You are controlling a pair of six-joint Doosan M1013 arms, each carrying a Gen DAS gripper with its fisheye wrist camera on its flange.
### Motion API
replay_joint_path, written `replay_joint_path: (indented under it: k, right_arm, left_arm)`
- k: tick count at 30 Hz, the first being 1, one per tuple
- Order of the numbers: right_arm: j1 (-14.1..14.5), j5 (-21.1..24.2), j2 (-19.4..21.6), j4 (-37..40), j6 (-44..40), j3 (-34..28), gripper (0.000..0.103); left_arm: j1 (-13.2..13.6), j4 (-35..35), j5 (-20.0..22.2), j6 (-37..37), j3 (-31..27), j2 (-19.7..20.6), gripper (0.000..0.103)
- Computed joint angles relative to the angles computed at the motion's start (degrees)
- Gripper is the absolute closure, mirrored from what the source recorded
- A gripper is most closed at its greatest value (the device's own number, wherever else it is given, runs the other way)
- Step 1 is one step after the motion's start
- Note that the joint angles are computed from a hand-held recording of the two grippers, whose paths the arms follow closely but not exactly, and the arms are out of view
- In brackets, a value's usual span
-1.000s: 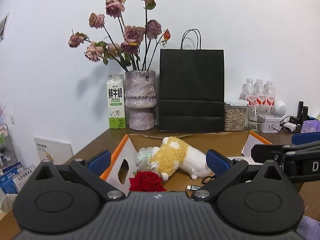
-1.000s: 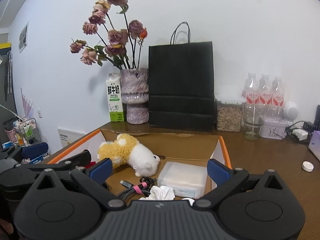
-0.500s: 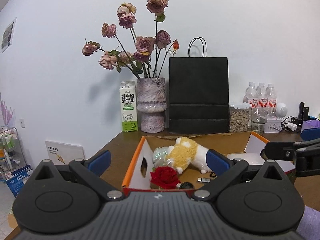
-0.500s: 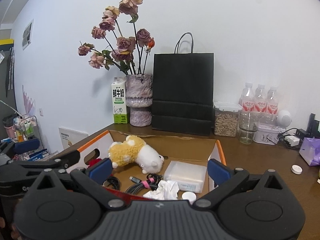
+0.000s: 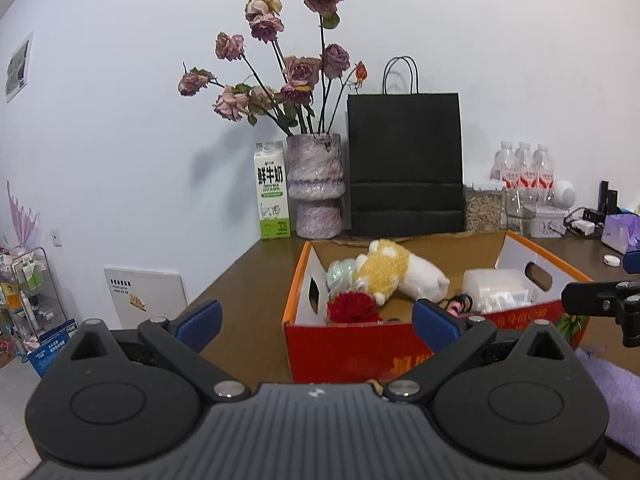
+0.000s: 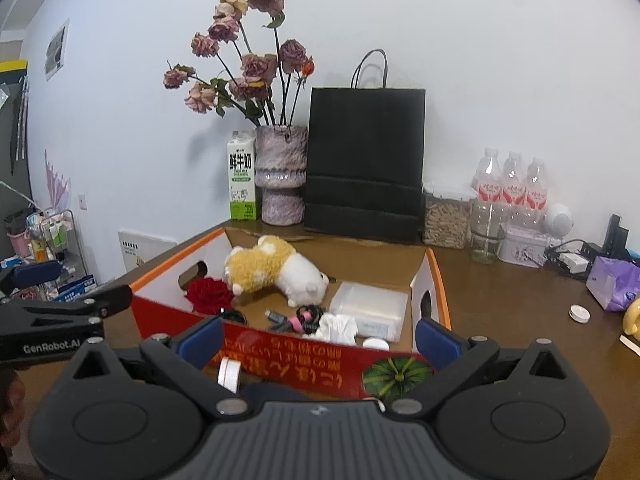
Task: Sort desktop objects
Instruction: 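Move both grippers back toward the yellow block and white cap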
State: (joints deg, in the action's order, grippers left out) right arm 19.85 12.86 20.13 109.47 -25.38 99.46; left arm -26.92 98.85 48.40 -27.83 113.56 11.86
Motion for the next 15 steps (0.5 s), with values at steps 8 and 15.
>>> replay_joint_path:
  k: [8,15]
  right_arm:
    - [-0.67,-0.28,-0.15,-12.21,13.26,1.23,0.001]
    - [-0.72,0.29,0.36,-25.15,25.9,1.65,0.001]
  left_arm:
    - [-0.34,-4.97,-2.19,2.94,1.38,-0.67,0.0]
    - [-0.09,-8.78,-3.84,5.55,1.94,-0.59,0.0]
